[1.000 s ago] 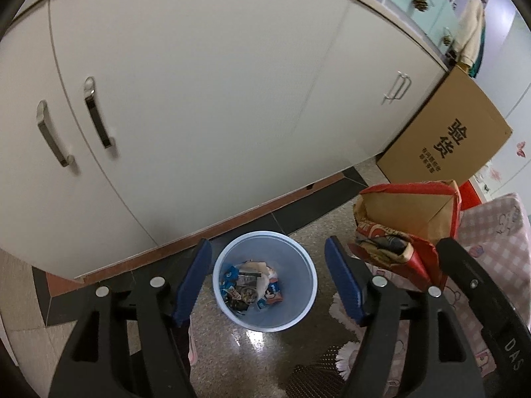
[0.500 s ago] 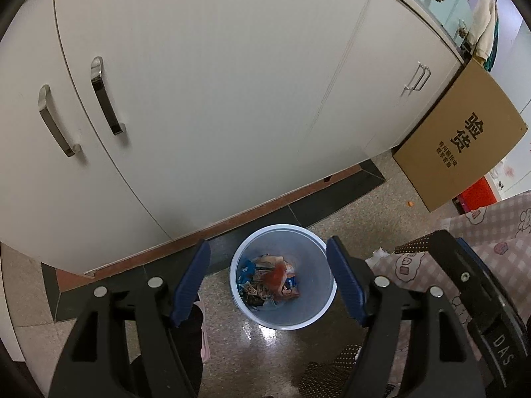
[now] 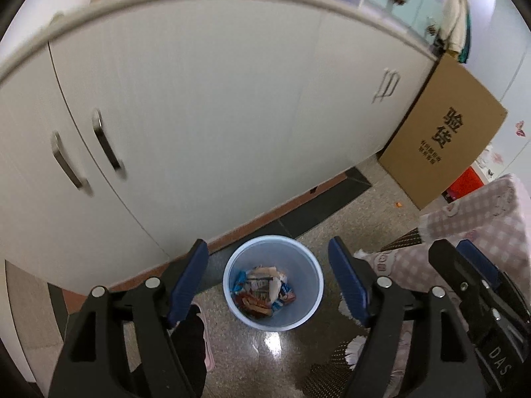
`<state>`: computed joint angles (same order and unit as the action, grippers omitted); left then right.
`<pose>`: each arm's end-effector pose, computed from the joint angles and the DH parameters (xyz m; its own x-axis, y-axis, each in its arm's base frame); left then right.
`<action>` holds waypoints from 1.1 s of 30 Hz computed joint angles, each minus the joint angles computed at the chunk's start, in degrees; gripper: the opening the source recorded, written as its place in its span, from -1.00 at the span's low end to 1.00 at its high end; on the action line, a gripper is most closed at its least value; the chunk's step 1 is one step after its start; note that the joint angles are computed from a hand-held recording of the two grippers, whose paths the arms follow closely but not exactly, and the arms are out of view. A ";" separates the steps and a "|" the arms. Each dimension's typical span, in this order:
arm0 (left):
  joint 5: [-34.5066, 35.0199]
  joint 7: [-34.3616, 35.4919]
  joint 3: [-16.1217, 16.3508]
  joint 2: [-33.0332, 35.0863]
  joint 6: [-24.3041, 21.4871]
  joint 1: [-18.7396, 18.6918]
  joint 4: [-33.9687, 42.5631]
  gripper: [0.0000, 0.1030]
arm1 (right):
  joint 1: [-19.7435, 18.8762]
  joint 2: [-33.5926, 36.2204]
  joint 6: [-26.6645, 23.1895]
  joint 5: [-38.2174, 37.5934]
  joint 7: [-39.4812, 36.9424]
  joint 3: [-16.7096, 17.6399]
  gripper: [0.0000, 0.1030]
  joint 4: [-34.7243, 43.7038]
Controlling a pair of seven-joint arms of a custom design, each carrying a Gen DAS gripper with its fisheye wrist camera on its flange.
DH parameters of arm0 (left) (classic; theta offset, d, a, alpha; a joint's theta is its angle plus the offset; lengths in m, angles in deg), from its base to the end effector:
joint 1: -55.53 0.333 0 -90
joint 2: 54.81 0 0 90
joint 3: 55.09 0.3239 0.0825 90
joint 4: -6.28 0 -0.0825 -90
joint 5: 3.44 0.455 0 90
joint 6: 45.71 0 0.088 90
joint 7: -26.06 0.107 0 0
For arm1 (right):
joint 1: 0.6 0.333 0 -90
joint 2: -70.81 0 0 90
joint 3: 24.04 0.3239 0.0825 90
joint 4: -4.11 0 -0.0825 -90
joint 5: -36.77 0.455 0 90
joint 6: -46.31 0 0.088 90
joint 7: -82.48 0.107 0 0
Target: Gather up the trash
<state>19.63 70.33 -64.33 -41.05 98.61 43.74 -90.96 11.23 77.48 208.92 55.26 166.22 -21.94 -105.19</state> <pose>0.6958 -0.2608 0.5024 0.1449 -0.9810 0.1292 -0.7854 -0.1935 -0.5879 0.6853 0.1520 0.5081 0.1708 -0.9620 -0.2131 -0.7045 0.0320 -0.7090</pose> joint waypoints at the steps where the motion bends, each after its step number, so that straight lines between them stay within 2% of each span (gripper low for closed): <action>1: 1.00 -0.42 0.03 -1.00 0.29 -0.41 -0.36 0.46 | -0.20 -1.61 0.46 0.60 -0.35 -0.01 0.23 -1.09; 10: 8.50 -3.65 -2.17 -10.03 2.55 -2.90 -3.72 0.59 | -1.93 -16.57 4.61 -3.72 3.85 -0.78 0.31 -12.02; 15: 12.63 -4.97 -4.33 -14.62 4.20 -4.09 -5.68 0.66 | -5.60 -26.35 6.78 -6.92 7.05 0.47 0.40 -19.28; 20: 15.60 -5.54 -6.63 -18.77 5.82 -4.88 -7.48 0.71 | -12.44 -37.63 8.23 -10.11 12.35 4.02 0.52 -27.02; 25: 17.81 -6.14 -8.83 -22.61 8.14 -5.48 -9.36 0.74 | -16.85 -48.23 7.67 -10.87 16.01 5.86 0.61 -33.34; 29: 16.57 -5.34 -9.95 -25.36 10.54 -5.98 -11.03 0.77 | -20.18 -55.45 6.55 -11.73 18.13 7.33 0.68 -36.84; 33: 18.97 -6.78 -12.27 -28.08 10.37 -5.38 -12.15 0.79 | -21.56 -61.68 5.24 -12.20 19.59 7.71 0.71 -39.95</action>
